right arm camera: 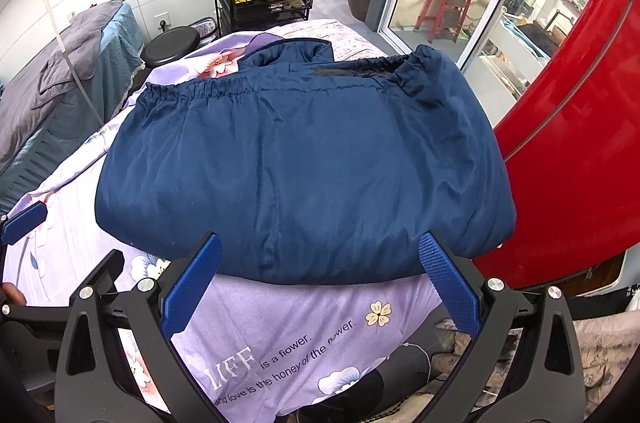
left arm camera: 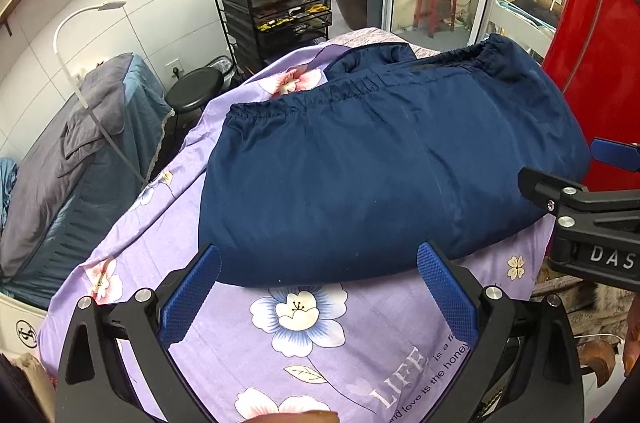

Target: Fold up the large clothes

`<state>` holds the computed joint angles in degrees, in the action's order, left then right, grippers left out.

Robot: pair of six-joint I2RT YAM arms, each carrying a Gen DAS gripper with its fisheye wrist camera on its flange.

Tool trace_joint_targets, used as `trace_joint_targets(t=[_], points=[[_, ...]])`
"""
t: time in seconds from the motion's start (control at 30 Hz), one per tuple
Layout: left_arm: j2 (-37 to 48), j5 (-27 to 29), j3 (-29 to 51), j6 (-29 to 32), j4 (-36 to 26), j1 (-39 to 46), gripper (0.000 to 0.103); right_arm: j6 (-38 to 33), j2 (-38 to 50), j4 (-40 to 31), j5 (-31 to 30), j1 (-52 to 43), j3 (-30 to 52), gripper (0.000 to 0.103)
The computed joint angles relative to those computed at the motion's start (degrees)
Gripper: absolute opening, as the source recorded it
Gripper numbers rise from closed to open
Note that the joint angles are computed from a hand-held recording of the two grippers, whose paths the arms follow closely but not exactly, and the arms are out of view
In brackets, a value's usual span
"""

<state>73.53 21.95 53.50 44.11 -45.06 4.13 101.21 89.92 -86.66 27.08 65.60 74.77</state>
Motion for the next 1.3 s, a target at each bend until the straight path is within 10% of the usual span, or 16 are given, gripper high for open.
trace_joint_targets(t=[1.3], points=[[1.0, -1.1, 2.3, 0.9, -3.4, 0.1, 0.097, 0.3, 0.1, 0.2, 0.1, 0.4, 0.1, 0.097]])
